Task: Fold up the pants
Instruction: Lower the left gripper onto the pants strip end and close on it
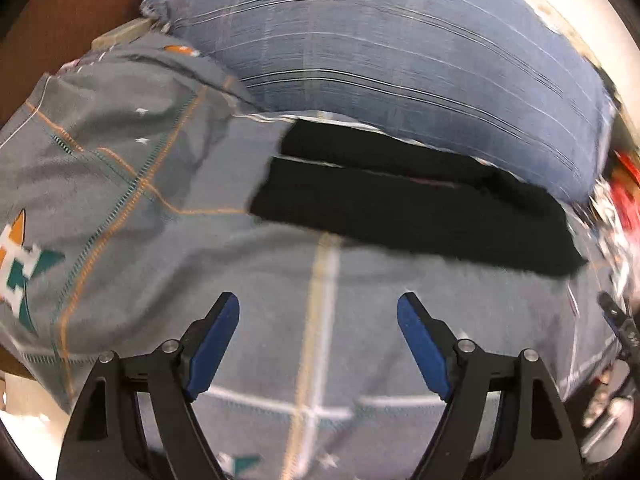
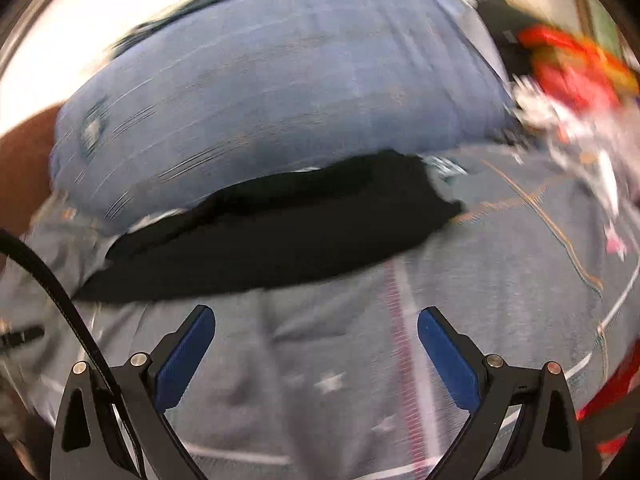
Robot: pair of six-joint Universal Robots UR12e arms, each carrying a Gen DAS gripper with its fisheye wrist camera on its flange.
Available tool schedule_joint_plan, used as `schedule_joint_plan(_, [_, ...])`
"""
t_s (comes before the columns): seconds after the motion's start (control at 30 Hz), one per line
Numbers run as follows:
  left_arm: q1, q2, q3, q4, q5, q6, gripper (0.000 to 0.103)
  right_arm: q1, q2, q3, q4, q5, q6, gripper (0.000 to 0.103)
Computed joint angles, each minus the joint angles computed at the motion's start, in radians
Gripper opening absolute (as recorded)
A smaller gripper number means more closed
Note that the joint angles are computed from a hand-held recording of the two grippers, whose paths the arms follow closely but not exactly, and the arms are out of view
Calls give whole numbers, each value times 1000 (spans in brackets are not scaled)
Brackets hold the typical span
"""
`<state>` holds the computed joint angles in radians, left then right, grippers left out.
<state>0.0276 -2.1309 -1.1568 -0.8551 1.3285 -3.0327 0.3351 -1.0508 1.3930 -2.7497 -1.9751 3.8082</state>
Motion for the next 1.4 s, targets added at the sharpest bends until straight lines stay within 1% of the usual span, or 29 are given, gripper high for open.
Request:
schedule_joint_plan(0.03, [2,-16,23,-14,8,-10,81,-18,-11,8,17,21,29,102])
schedule_joint_plan(0.1, [9,-62,91,-67,14,-23,81,-50,-32,26,53,53,88,99])
schedule_joint_plan(0.17, [13,-111,162,-130,17,-38,81,-76,-48,48,45,84,119,99])
schedule_joint_plan(0.2, [12,-140,202,-162,26,-44,81,-83,-53,58,40,87,119,99])
schedule_joint_plan(0.27, [8,-180,259,-201,47,-47,81,-94,-53,59,72,75,116,99])
schedule_joint_plan(0.33, [2,-214,304,-223,61,-52,81,-106,-46,53,105,86,128,99])
schedule_joint_plan(0.47, [-3,-284,407,-281,40,-35,81,-135,-32,48,115,163,162,99])
schedule_joint_plan(0.53, [-4,-302,435,-281,26,-29,81,-143,-20,38,118,185,168,99])
schedule_joint_plan(0.57, [-5,-314,456,-287,21,-25,81,-146,-14,30,122,190,170,99])
schedule_joint_plan(0.6, [-4,-324,474,-297,14,-23,81,-143,-4,15,130,165,160,99])
schedule_joint_plan(0.63, [-2,-334,493,-311,7,-24,81,-143,3,0,136,165,149,99])
schedule_joint_plan(0.67, [0,-343,511,-326,-2,-27,81,-147,10,-10,131,181,139,99])
schedule_joint_plan(0.73, [4,-351,528,-345,-27,-23,81,-152,16,-19,111,210,151,99])
schedule_joint_plan(0.8, [7,-356,537,-357,-52,3,81,-161,16,-15,80,258,177,98])
schedule_joint_plan(0.87, [6,-354,535,-359,-53,40,80,-169,14,-5,33,304,194,98])
schedule_joint_plan(0.93, [5,-357,542,-370,-58,69,75,-173,13,2,9,326,194,98])
schedule_joint_plan(1.0, [8,-368,567,-400,-85,89,63,-180,10,13,-19,347,206,98])
schedule_joint_plan(1.03, [8,-376,587,-422,-95,100,59,-183,9,17,-29,354,218,98])
schedule_joint_plan(1.07, [7,-382,600,-435,-96,106,53,-187,7,25,-47,361,238,98])
schedule_joint_plan(1.1, [5,-386,610,-444,-88,111,51,-194,1,41,-76,370,275,98])
schedule_joint_plan(1.17, [2,-396,632,-463,-74,121,50,-201,-8,61,-102,365,328,98])
schedule_joint_plan(1.2, [0,-399,637,-468,-70,125,50,-204,-15,72,-109,349,350,98])
schedule_joint_plan(1.27, [-2,-405,647,-474,-64,125,50,-206,-21,77,-89,318,359,98])
schedule_joint_plan(1.33, [-5,-408,650,-465,-54,105,52,-209,-17,68,-64,315,355,97])
schedule_joint_plan(1.37, [-7,-409,650,-457,-46,99,52,-210,-13,61,-58,318,350,94])
schedule_joint_plan(1.4, [-11,-409,649,-448,-32,100,48,-211,-4,46,-50,321,341,89])
